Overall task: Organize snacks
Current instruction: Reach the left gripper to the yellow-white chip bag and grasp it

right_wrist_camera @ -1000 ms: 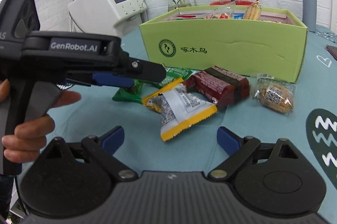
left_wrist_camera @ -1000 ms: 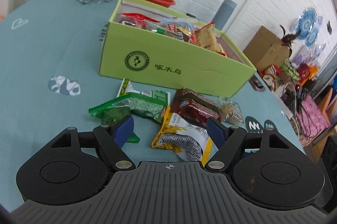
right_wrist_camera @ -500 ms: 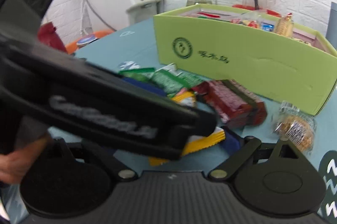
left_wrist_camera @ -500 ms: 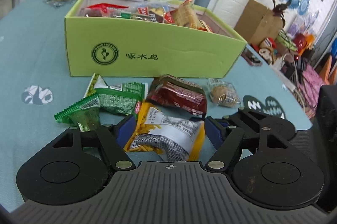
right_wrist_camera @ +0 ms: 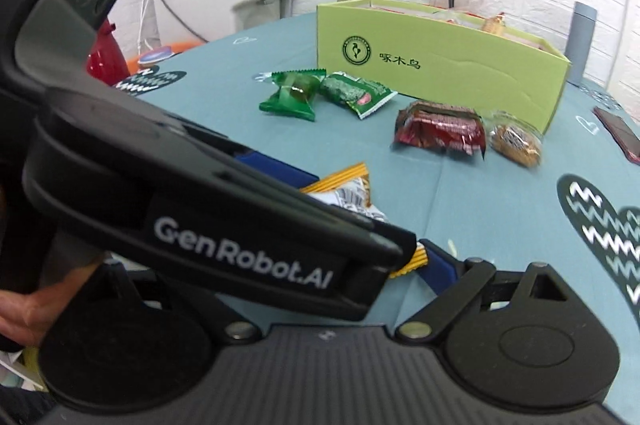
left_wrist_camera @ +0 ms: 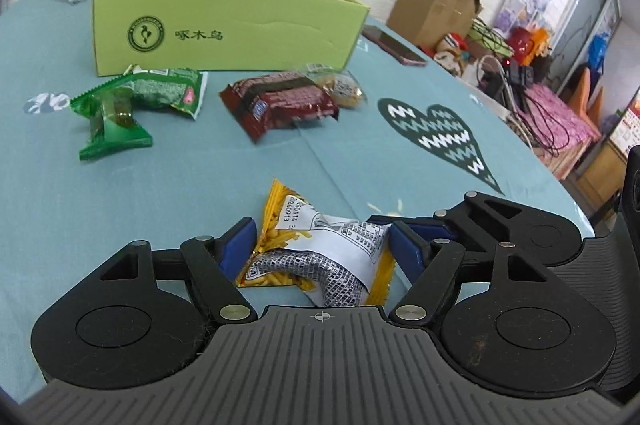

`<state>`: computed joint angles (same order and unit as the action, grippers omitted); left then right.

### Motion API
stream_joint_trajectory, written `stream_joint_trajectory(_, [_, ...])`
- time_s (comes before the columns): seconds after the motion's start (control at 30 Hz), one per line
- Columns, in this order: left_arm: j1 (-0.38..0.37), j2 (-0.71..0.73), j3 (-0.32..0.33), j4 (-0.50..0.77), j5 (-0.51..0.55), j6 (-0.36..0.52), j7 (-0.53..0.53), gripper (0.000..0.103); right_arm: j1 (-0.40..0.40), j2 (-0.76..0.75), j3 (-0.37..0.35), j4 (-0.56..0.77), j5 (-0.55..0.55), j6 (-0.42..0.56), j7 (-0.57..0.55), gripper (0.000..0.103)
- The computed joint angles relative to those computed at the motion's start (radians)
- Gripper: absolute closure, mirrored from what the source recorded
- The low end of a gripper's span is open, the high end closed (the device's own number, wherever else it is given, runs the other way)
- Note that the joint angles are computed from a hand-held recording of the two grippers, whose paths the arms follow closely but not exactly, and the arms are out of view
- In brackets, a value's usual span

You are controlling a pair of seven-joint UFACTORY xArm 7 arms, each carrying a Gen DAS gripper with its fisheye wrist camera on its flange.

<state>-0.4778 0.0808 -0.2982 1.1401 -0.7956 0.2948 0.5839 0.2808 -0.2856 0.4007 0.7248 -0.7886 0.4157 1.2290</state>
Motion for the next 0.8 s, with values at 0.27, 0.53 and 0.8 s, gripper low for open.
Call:
stream_joint_trajectory(0.27, [-0.031, -0.149, 0.041, -0.126, -0.05, -0.047, -0.147, 0.034, 0.001, -0.032, -0.011, -0.042, 0.031, -0.039, -0.019, 0.001])
stream_joint_trajectory(0.53, [-0.06, -0.111, 0.07, -0.086, -0.118, 0.029, -0.114, 0.041, -0.017, -0.053, 0.058, -0.043, 0.058, -0.039, -0.049, 0.001])
stream_joint_trajectory(0.8, [-0.048, -0.113, 0.055, -0.095, -0.056, -0.003, -0.174, 0.037, -0.057, -0.093, 0.051, -0.062, 0.043, -0.081, -0.045, 0.001])
